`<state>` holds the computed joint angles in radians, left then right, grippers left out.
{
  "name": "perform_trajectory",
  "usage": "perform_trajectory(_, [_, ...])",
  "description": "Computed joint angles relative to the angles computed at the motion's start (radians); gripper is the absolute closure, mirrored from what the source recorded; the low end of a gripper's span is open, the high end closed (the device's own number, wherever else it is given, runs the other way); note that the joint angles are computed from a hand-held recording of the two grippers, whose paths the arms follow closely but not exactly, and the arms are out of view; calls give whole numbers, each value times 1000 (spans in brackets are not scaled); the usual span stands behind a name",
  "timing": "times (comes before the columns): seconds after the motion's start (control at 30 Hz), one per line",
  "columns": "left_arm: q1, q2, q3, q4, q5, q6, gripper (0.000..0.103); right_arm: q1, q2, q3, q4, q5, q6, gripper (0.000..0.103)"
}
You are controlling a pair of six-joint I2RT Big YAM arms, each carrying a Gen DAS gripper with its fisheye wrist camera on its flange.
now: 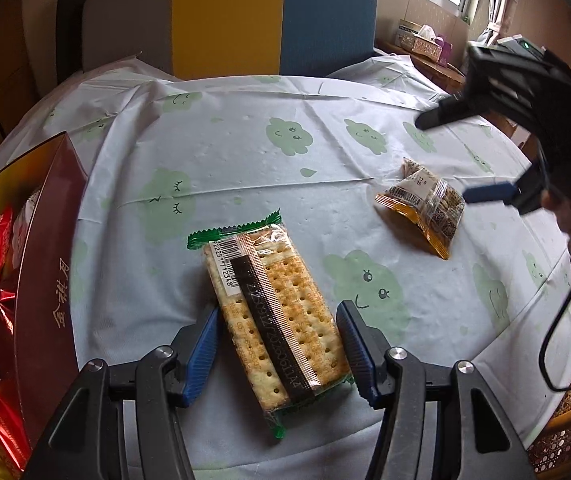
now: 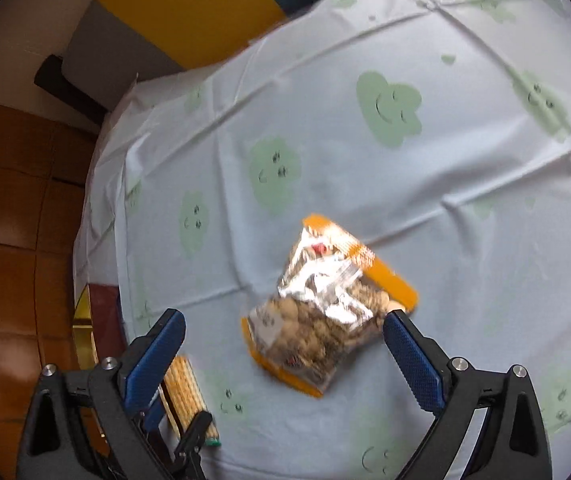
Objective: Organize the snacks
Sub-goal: 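Lift the peanut bag off the table with the right tool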
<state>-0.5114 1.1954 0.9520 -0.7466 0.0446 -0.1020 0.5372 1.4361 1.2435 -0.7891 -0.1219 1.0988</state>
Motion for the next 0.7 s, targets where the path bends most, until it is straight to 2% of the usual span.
perform_trajectory(0.07, [3, -2, -4, 8, 6, -2, 44, 1, 29, 28, 20, -1, -9, 3])
perform_trajectory(0.17, [5, -9, -14, 19, 12, -5, 44, 27, 83, 86, 27, 48, -57, 3])
perform_trajectory(0.33, [13, -15, -20, 24, 28, -6, 44, 61, 96, 146, -66, 142, -88, 3])
perform_trajectory(0.37, [14, -15, -20, 24, 31, -6, 44, 70, 91, 157, -112, 163, -82, 3])
perform_trajectory(0.5, [19, -16, -23, 34, 44, -7, 44, 80, 0, 83, -163, 153, -15, 3])
perform_trajectory(0.63, [19, -14, -25, 43, 45, -9, 44, 92, -48, -8, -144, 100, 95, 3])
perform_trajectory(0.7, [21, -14, -26, 46, 49, -7, 44, 93, -48, -37, -118, 92, 116, 3])
